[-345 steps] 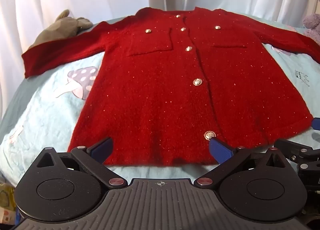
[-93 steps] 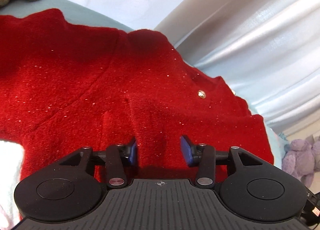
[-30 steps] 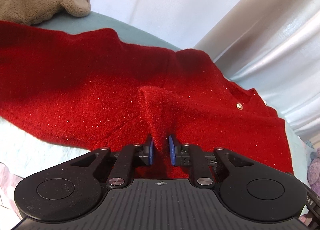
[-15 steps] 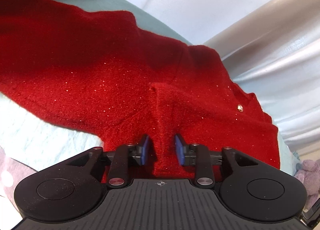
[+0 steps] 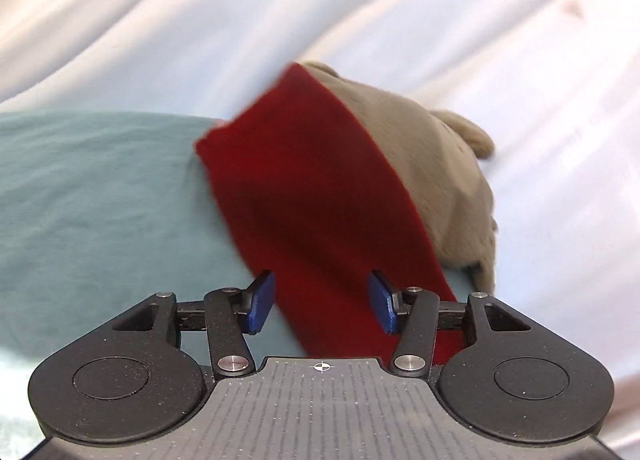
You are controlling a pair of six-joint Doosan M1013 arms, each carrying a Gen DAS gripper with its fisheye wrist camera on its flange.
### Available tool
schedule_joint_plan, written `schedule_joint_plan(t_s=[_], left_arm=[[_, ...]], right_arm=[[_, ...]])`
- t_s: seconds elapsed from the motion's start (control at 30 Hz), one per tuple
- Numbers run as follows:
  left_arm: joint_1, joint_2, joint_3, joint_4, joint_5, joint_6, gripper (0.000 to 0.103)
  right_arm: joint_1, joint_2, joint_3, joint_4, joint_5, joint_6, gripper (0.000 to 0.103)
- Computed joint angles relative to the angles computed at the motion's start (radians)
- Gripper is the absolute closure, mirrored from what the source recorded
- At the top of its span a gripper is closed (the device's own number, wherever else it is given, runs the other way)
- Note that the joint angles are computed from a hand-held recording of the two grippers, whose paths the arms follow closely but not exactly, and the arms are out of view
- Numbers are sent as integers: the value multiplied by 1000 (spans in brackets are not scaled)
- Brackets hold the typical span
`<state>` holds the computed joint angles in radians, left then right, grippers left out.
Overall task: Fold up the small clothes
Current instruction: 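Grasp the other sleeve with the left gripper and lift it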
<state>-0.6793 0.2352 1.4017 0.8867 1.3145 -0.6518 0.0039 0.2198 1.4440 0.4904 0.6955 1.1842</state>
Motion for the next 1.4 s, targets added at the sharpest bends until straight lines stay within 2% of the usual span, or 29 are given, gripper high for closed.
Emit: schedule_joint_plan(t_s=[0.07,0.17,0.23,0.43,0.47,0.57,0.67,0.73,0.83,0.93,1.1,1.2,1.3,1.37,1.4], left_arm=[[10,-32,65,20,-33,-135,50],[20,-73,158,85,-124,-323,52],[23,-79,187,125,-135,-384,57],[43,-88,231,205,-141,-477,59],[50,-97,242,211,-148,-492,62],[48,-96,237,211,-134,-485,84],[37,-89,211,207,-93,-446,87],[19,-84,193,256,-65,-411,89],[-8,-74,146,332,-73,-296,90],[-32,-47,77,412,-133,-119,91],[-61,33,-81,396,-312,203,92],[-73,105,-187,304,-411,433,92],[-76,188,-297,116,-473,658,92],[-79,247,-371,-21,-452,810,92],[-84,283,-416,-89,-401,892,92]], right_arm=[[-2,1,1,15,-1,-4,81],[-3,2,-1,18,0,0,80],[0,3,-2,12,0,0,78],[7,3,-6,-14,0,21,77],[8,4,-6,-18,0,26,77],[15,4,-10,-48,-4,47,77],[20,4,-12,-73,-4,76,77],[20,2,-15,-84,2,89,76],[19,-4,-14,-87,4,97,76],[12,-20,2,-67,-5,104,76],[-2,-43,27,-12,-11,70,75],[-13,-59,41,30,-8,64,75],[-23,-75,52,74,-8,21,74],[-27,-82,56,94,-6,-7,73],[-30,-84,56,103,-2,-17,73]])
